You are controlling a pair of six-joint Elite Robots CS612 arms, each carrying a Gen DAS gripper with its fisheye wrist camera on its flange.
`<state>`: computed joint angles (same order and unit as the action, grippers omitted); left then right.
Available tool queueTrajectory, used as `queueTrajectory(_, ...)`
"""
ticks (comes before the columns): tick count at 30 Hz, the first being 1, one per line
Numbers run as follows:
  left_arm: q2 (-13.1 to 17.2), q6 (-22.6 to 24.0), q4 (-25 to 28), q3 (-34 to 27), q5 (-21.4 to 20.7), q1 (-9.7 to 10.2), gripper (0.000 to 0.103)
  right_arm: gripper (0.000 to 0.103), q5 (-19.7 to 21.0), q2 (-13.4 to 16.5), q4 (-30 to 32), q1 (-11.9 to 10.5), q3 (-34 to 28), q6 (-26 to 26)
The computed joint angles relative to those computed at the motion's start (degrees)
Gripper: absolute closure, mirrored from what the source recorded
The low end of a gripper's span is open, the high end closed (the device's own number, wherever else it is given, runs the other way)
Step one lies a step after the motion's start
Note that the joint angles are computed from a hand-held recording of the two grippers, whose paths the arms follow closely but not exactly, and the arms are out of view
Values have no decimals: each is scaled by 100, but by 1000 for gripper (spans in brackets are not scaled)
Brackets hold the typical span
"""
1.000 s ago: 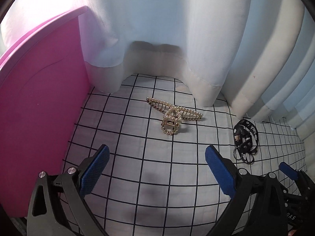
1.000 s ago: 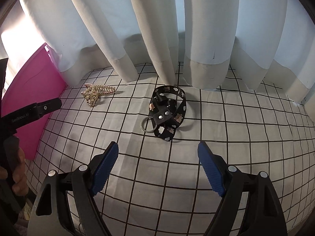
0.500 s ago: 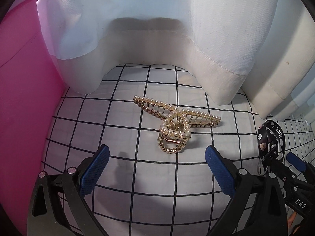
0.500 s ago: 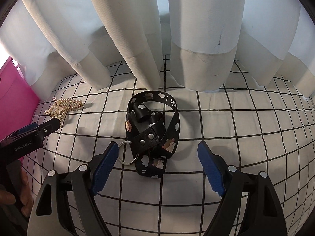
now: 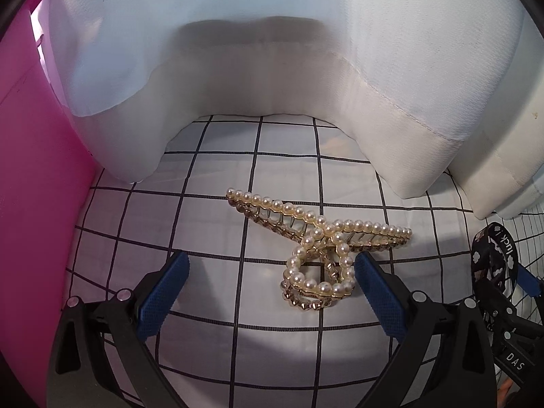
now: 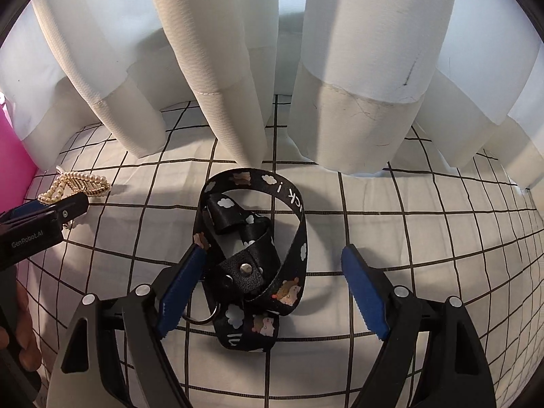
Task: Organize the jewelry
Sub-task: 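Grasp the pearl gold claw clip with the left tool while the right tool grasps the black strap bracelet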
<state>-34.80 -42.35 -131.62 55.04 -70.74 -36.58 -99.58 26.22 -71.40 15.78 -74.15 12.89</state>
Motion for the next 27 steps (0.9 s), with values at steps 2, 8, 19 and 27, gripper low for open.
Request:
queueTrajectory(2,23,2,18,-42,49,1,7,24,-34,10,-67,4,14,-2)
queueTrajectory(8,104,17,56,-181,152,-2,6,23,-83,31,-216,24,54,-3)
queueTrajectory(19,39,-27,2,-160,241,-113,61,53,-5,179,-334,106,-188,-165)
queueTrajectory(27,-178,-241,-214,188,-16,-118,73,71,328,263,-201,66,-464,-45)
